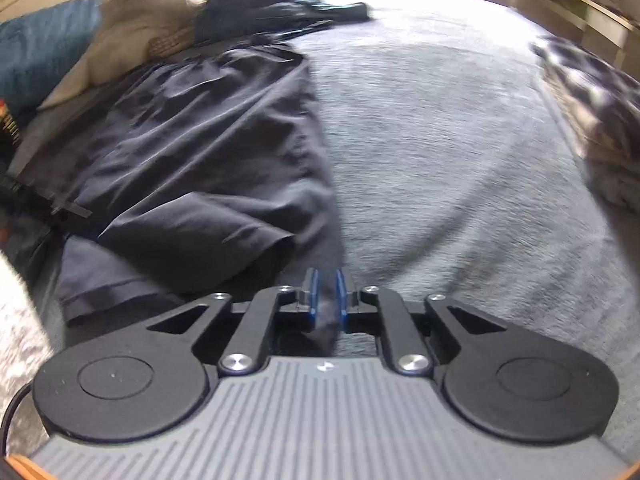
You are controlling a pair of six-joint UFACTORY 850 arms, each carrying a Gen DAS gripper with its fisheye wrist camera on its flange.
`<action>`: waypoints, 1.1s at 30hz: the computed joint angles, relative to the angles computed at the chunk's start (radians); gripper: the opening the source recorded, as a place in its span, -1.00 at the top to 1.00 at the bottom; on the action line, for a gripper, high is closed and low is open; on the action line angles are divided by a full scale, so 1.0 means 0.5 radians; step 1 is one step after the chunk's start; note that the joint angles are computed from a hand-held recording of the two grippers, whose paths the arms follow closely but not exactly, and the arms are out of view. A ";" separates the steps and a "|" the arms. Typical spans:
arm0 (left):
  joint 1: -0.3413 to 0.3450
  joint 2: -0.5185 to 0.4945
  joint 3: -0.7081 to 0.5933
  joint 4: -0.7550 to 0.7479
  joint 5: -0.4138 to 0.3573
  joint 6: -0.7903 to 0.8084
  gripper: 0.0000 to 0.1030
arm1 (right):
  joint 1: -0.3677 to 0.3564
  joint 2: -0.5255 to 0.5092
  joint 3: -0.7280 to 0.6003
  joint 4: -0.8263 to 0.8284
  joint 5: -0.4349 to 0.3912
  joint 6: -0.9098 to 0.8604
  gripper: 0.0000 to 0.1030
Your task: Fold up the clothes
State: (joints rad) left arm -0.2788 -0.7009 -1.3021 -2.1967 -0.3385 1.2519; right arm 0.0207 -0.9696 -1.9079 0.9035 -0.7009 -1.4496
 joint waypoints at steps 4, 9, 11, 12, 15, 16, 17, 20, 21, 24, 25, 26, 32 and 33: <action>-0.003 0.000 0.002 -0.026 0.000 0.023 -0.21 | 0.048 0.049 0.097 0.043 0.075 -0.326 0.11; -0.011 -0.002 -0.004 -0.045 0.008 0.044 -0.30 | 0.133 -0.015 0.052 -0.149 0.177 -0.377 0.44; -0.013 -0.002 -0.008 -0.029 0.012 0.041 -0.32 | 0.134 -0.014 0.066 -0.057 0.212 -0.395 0.98; -0.013 0.000 -0.007 -0.019 0.011 0.042 -0.32 | 0.117 0.010 0.105 0.105 0.240 -0.492 0.98; -0.009 0.003 0.003 -0.034 -0.008 0.061 -0.32 | 0.043 0.087 0.224 0.571 0.244 -0.764 0.98; -0.007 0.001 0.002 -0.032 -0.017 0.054 -0.32 | 0.027 0.103 0.256 0.617 0.255 -0.795 0.98; -0.006 -0.002 -0.001 -0.027 -0.022 0.046 -0.32 | 0.011 0.118 0.287 0.660 0.267 -0.826 0.98; -0.008 -0.008 -0.016 0.013 -0.004 0.020 -0.35 | 0.020 0.128 0.371 0.645 0.433 -0.865 0.96; -0.011 -0.007 -0.018 0.017 0.004 0.025 -0.37 | 0.033 0.125 0.389 0.668 0.502 -0.885 0.95; -0.020 0.003 -0.021 0.050 0.037 0.033 -0.37 | 0.066 0.123 0.439 0.807 0.694 -0.956 0.88; -0.024 0.012 -0.020 0.074 0.059 0.028 -0.37 | 0.068 0.131 0.458 0.860 0.730 -0.988 0.77; -0.030 0.029 -0.013 0.084 0.092 0.054 -0.37 | 0.069 0.137 0.470 0.904 0.753 -1.016 0.64; -0.067 0.223 0.165 -0.217 0.208 0.562 -0.39 | -0.035 0.225 0.523 0.717 0.689 -0.624 0.23; -0.060 0.254 0.202 -0.167 0.192 0.503 -0.39 | -0.061 0.228 0.513 0.647 0.650 -0.494 0.22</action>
State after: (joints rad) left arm -0.3090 -0.5739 -1.2010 -2.2801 -0.2425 1.5033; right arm -0.0098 -0.8554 -1.6513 1.2270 -0.3759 -1.6966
